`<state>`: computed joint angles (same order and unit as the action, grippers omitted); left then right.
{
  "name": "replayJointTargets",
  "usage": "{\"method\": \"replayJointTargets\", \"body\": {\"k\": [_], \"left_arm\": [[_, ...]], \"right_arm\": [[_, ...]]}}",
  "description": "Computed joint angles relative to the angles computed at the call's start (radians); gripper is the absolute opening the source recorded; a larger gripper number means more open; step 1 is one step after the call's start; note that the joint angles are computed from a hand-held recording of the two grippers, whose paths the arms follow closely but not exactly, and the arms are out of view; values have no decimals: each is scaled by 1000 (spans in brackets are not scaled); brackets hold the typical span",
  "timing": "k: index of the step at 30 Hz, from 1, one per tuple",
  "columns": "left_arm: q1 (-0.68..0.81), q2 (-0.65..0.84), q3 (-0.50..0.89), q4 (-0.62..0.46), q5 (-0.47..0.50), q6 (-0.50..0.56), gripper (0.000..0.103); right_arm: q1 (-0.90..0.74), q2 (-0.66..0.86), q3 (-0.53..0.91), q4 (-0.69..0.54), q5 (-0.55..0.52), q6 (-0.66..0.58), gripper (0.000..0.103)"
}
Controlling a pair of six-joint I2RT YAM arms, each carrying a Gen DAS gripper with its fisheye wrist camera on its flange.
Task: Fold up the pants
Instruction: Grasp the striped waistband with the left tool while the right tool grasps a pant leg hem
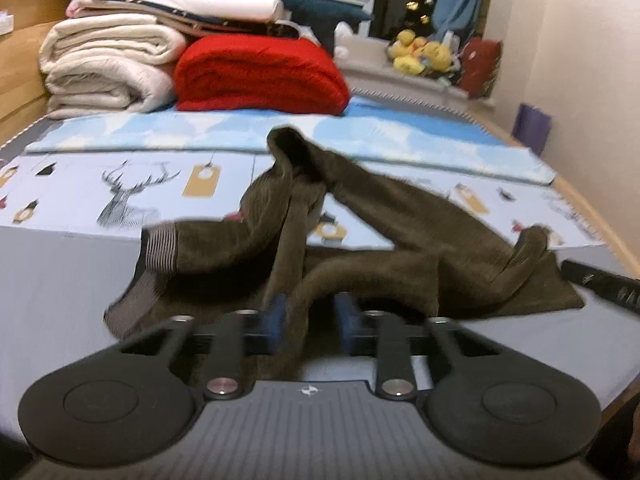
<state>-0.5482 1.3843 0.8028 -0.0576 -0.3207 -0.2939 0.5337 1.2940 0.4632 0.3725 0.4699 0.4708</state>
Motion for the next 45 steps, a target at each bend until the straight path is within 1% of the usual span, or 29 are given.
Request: {"method": "replayJointTargets", "body": {"k": [1,4,5,7,8,9,10,11,13,14,15,16,17,18,19,21,23,26,28,29,31,32,34,37,38,39,41,43,45], "left_arm": [[41,-18,11,2,40,45,23],[175,-14,70,24,140,246,23],[221,4,92,41,165,300,23],[322,97,175,7,212,371,23],[362,151,211,-1,203,393,23],[400,210,236,-7,186,385,23],[431,290,312,-93,157,353,23],[463,376,433,-240,152,285,23],[525,473,583,-392,225,163,23],[544,511,640,-441,258,133,29],[558,541,660,-457,295,110,40],[557,578,708,-499,298,101,46],[559,603,708,-496,321,90,56],[564,623,686,-464,359,84,60],[561,650,710,-479,363,100,62],[550,692,732,-468,361,126,75],[540,726,766,-487,330,160,78],[548,816,847,-541,335,184,78],[547,871,906,-586,336,192,78],[544,892,928,-602,336,199,78],[536,913,948,-621,323,213,78],[530,911,944,-617,311,224,77],[522,894,917,-595,305,248,70],[509,843,851,-556,281,293,53],[507,816,822,-541,279,311,36],[504,796,804,-530,266,325,25],[513,737,744,-509,279,353,12],[527,683,691,-509,313,391,10],[538,640,642,-529,345,441,9]], "right_arm": [[-44,-38,-36,62,-19,-23,17],[-251,-133,-50,44,-140,-80,17],[-333,-127,-33,19,-197,-107,17],[-495,-79,6,-11,-297,-128,19],[-589,-24,47,-47,-358,-109,25],[-677,50,104,-107,-420,-82,34],[-761,137,166,-172,-490,-53,38],[-831,226,226,-233,-555,-7,38],[-936,371,316,-310,-672,94,38],[-983,442,356,-327,-731,132,38],[-979,545,415,-346,-763,179,38],[-986,608,470,-368,-779,199,38],[-989,663,524,-392,-780,216,40],[-989,704,564,-402,-769,234,45],[-964,730,568,-393,-736,262,47],[-942,794,632,-413,-705,302,51],[-921,831,665,-437,-697,312,52],[-870,853,734,-498,-617,289,53],[-847,848,746,-507,-572,257,38],[-843,852,758,-515,-551,252,19],[-843,847,752,-497,-546,254,14],[-851,823,720,-463,-549,247,13],[-861,765,658,-398,-528,231,12],[-899,631,519,-253,-427,215,11],[-916,595,485,-230,-387,207,11],[-943,561,452,-220,-355,197,11],[-1010,525,411,-241,-334,190,11],[-1066,514,401,-305,-282,161,11],[-1132,528,402,-353,-329,112,11]]}}
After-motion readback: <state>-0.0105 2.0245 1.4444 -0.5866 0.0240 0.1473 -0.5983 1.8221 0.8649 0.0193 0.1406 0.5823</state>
